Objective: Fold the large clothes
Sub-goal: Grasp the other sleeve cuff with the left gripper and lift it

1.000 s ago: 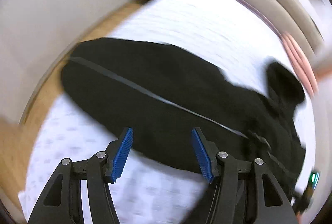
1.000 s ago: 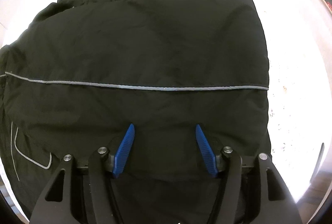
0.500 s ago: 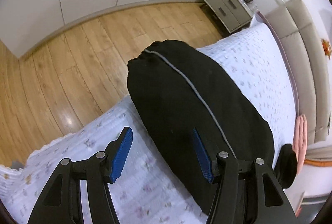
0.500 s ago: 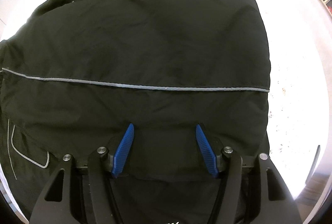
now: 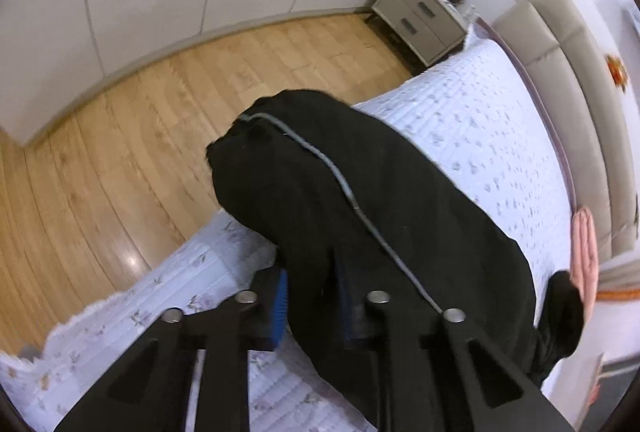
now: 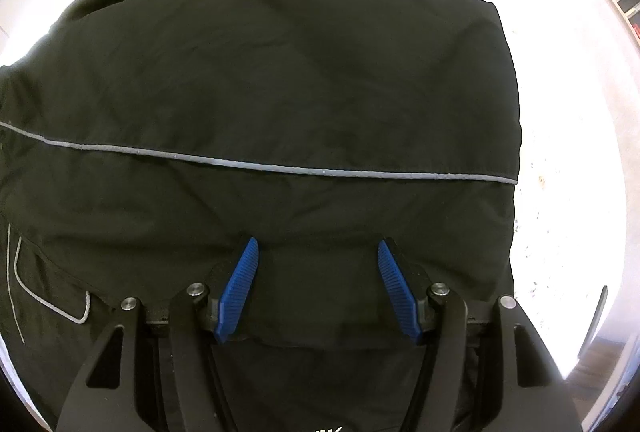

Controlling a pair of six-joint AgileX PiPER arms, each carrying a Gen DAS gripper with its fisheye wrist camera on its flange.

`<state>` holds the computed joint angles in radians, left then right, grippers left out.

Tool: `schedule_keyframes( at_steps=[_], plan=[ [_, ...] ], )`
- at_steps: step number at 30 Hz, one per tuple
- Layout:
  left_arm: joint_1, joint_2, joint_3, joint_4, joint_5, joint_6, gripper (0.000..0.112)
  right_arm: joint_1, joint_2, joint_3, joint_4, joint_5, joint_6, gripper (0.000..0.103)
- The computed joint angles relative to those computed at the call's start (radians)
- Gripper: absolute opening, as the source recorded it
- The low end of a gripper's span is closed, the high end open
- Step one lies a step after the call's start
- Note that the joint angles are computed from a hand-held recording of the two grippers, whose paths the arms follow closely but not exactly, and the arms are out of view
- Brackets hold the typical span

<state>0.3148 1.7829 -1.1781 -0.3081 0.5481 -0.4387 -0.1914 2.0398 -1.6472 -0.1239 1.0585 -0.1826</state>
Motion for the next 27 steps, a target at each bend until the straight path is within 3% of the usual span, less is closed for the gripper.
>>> schedule_keyframes(
  at_steps=[6,15,20,27],
  plan=[
    [-0.123,-0.113,-0.036,0.292,0.051,-0.202,0.016,-0.009,0.003,-0.002,0.023,-0.004,-0.035,0.065],
    [-0.461,-0.229,-0.169,0.646,0.243,-0.434,0.015,-0.054,-0.006,0.022,0.084,-0.028,-0.113,0.066],
    [-0.676,-0.19,-0.317,0.779,0.38,-0.492,0.014,-0.092,0.004,-0.005,0.14,0.003,-0.19,0.066],
    [-0.964,0.001,-0.637,0.937,0.592,-0.476,0.014,-0.178,-0.016,-0.05,0.248,0.091,-0.331,0.066]
  ],
)
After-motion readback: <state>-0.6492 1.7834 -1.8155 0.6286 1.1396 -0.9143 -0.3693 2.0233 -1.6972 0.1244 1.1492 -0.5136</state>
